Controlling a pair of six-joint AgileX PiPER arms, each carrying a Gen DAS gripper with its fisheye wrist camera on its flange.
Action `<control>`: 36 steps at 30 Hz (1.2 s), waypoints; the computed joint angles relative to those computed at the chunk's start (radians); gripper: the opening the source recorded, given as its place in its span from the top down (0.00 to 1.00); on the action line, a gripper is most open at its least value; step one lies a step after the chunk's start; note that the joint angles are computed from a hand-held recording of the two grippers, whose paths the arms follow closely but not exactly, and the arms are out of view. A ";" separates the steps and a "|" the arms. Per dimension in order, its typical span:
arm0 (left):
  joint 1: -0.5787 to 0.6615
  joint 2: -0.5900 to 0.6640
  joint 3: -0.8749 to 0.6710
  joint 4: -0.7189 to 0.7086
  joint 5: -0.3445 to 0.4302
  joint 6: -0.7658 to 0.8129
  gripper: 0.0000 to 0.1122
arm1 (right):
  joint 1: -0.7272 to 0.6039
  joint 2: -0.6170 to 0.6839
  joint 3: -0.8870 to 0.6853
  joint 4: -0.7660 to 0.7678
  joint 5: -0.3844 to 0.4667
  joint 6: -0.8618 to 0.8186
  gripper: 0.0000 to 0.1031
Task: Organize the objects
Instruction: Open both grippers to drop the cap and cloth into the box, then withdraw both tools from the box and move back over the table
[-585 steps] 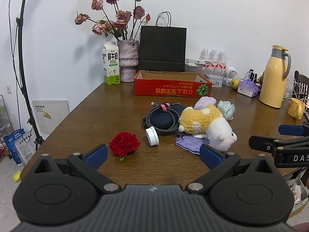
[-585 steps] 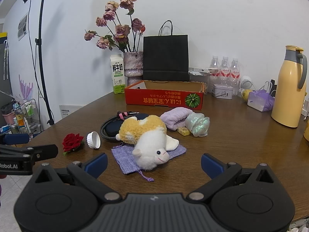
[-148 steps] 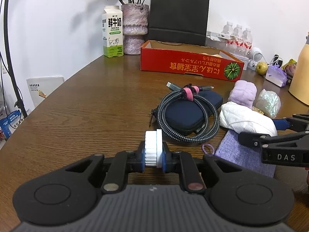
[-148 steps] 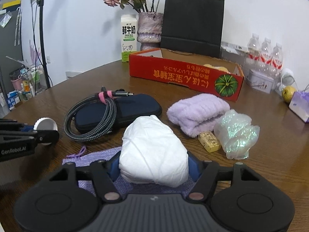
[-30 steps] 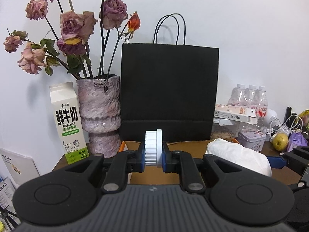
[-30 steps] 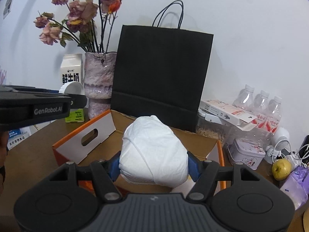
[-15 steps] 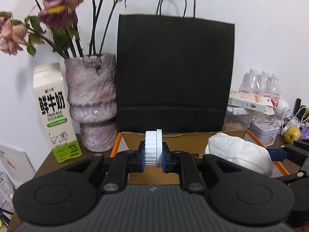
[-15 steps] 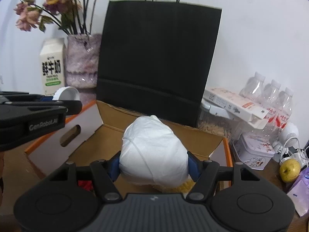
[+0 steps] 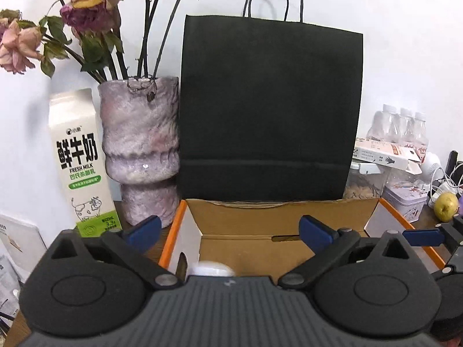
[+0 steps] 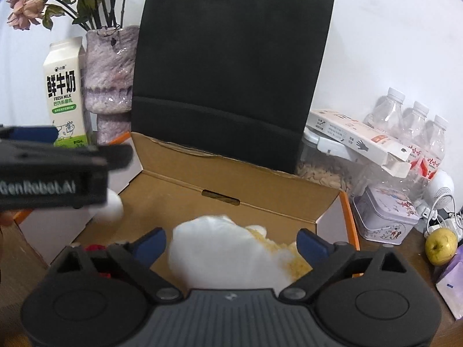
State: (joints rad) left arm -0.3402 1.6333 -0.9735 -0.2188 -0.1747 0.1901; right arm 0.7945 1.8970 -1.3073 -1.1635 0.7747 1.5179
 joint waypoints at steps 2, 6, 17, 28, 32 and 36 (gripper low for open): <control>0.000 -0.005 -0.001 -0.006 0.011 0.003 0.08 | 0.003 -0.008 0.008 -0.006 0.003 0.008 0.03; -0.008 -0.013 0.002 -0.106 0.018 0.103 0.08 | 0.014 -0.026 0.027 -0.025 0.013 0.035 0.02; -0.011 -0.109 0.072 -0.068 0.039 0.063 0.08 | 0.067 -0.095 0.106 -0.067 0.046 0.113 0.00; -0.017 -0.308 0.222 -0.073 0.069 0.070 0.08 | 0.194 -0.202 0.238 -0.110 0.129 0.242 0.00; -0.025 -0.388 0.280 -0.157 0.078 0.153 0.08 | 0.258 -0.235 0.276 -0.111 0.177 0.278 0.00; -0.032 -0.465 0.331 -0.311 0.097 0.308 0.08 | 0.326 -0.265 0.307 -0.108 0.230 0.317 0.00</control>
